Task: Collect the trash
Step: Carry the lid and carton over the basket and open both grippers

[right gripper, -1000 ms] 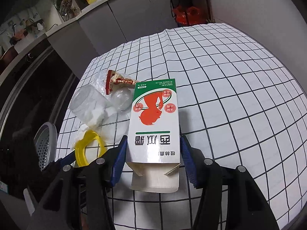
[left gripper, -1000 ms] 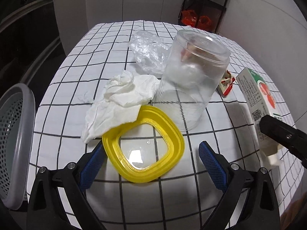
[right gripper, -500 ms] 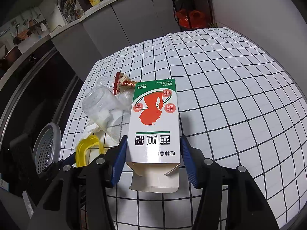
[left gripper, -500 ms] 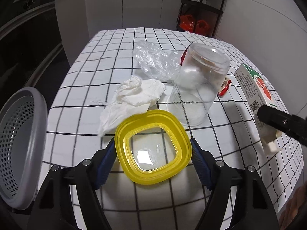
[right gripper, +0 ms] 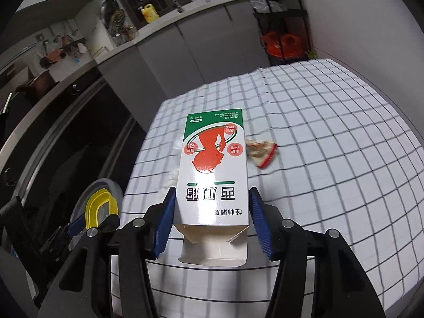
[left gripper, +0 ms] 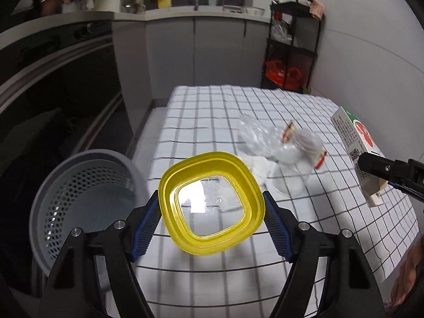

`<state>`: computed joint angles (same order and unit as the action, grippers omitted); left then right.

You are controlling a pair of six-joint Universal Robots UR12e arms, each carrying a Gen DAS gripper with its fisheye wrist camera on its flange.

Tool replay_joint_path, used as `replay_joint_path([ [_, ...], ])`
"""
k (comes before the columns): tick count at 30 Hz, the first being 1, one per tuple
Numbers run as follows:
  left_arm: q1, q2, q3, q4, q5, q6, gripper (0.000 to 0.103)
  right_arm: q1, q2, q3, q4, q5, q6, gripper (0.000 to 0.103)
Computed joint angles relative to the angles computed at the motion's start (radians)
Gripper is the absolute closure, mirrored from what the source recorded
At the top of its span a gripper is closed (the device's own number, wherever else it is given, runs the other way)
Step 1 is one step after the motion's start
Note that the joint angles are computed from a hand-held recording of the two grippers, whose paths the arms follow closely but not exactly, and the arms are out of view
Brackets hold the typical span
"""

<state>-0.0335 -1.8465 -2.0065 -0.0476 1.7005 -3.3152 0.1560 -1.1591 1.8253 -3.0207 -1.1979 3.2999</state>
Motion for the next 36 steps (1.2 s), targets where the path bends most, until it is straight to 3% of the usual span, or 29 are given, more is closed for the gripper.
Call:
replay_joint_path([
  [4,0.043,0.044,-0.038,0.015,0.021,-0.006,0.031,0.038,0.009,-0.02,-0.009,0.043,-0.036,0.05],
  [8,0.081,0.08,-0.07,0.024,0.067,0.006,0.031,0.085,0.032,-0.057,0.035,0.081,-0.081,0.05],
  [15,0.151,0.121,-0.116,0.014,0.084,-0.009,0.031,0.152,0.089,-0.13,0.107,0.158,-0.123,0.05],
  [21,0.183,0.123,-0.131,0.006,0.109,-0.014,0.031,0.195,0.123,-0.171,0.142,0.17,-0.154,0.05],
  [36,0.241,0.113,-0.147,-0.06,0.069,-0.02,0.031,0.246,0.193,-0.272,0.301,0.154,-0.225,0.05],
])
